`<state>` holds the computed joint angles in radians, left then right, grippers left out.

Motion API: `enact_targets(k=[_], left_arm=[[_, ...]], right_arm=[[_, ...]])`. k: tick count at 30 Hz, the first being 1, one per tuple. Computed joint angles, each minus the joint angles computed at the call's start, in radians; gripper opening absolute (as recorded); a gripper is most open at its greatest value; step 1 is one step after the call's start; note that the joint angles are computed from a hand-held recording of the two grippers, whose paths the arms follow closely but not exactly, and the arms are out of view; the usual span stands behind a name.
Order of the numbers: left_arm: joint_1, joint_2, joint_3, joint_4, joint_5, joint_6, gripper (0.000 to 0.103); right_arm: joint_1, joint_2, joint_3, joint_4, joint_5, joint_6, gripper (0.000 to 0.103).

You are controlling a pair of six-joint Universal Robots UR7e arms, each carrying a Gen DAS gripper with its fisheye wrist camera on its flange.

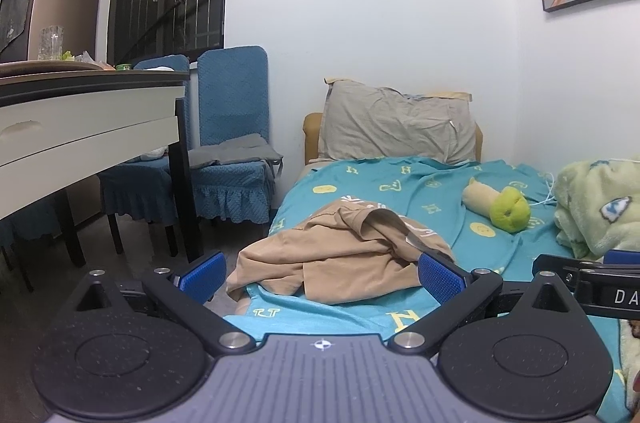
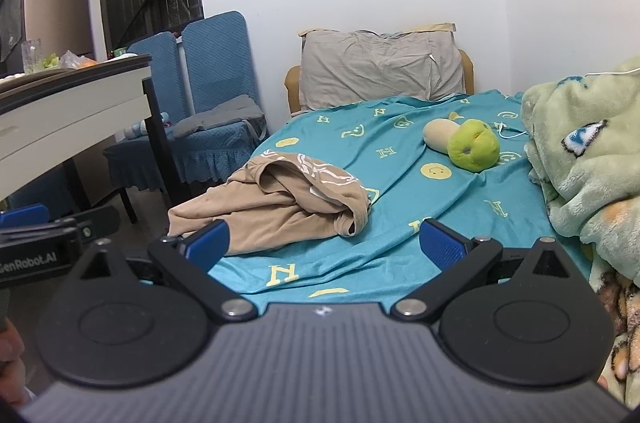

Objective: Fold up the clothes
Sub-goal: 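Move both tools toward the crumpled tan t-shirt on the bed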

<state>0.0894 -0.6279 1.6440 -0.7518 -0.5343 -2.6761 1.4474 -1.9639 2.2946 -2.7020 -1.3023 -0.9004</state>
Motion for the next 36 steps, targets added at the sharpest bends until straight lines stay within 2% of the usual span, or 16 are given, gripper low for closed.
enact_targets(k=[13,21,32,35,36], left_arm=[[-0.001,-0.004,0.006,-0.029,-0.007,0.014,0.103],[0.003,0.032,-0.049,0.04,-0.013,0.001,0.103],[0.028,0.058,-0.162,0.133,-0.007,-0.021,0.103],[0.037,0.057,-0.187,0.17,0.018,-0.039,0.103],[0.042,0.054,-0.186,0.176,0.033,-0.042,0.103]], right_arm=[[0.007,0.004,-0.018,0.017,0.011,0.034,0.103],[-0.011,-0.007,-0.049,0.065,0.072,0.097,0.103],[-0.001,-0.008,-0.08,0.042,0.107,0.189,0.103],[0.043,0.021,-0.089,-0.022,0.034,0.207,0.103],[0.055,0.032,-0.108,-0.008,0.024,0.22,0.103]])
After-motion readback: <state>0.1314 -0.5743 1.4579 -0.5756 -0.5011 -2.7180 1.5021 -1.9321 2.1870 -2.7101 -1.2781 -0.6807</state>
